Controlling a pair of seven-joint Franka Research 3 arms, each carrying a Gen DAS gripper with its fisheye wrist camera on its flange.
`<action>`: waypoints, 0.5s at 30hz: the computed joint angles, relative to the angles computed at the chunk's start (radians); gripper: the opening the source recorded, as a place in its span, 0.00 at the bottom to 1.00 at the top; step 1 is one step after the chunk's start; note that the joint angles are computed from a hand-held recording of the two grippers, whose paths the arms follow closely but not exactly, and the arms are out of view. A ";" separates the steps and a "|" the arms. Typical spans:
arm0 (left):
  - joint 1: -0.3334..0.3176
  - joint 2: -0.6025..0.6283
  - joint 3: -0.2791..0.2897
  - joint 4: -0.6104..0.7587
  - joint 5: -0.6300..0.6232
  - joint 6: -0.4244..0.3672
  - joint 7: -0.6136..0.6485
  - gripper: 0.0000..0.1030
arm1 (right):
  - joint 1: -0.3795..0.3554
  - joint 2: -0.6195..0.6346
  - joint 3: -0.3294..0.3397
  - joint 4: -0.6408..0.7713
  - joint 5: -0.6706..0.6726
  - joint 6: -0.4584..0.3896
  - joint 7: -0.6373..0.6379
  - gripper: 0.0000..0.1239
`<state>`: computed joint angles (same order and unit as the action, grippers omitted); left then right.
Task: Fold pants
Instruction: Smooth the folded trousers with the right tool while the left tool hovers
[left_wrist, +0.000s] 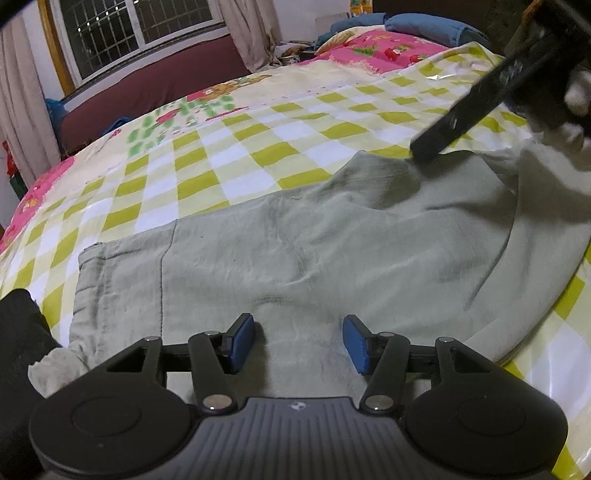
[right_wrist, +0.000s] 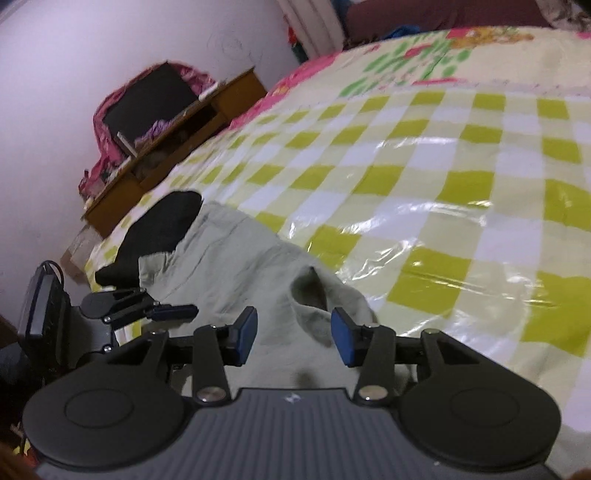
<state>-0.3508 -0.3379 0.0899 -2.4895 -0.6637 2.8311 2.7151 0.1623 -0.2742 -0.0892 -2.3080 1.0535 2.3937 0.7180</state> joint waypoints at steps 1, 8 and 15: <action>0.000 0.000 0.000 0.000 -0.003 0.001 -0.002 0.65 | 0.004 0.025 0.008 0.017 -0.010 0.006 0.007 0.38; -0.013 -0.002 0.022 0.003 -0.038 -0.011 0.040 0.66 | -0.013 0.116 0.021 0.126 -0.033 -0.169 0.011 0.37; -0.006 -0.001 0.021 0.003 -0.117 -0.015 0.091 0.69 | -0.028 0.085 0.031 0.100 -0.042 -0.020 0.051 0.38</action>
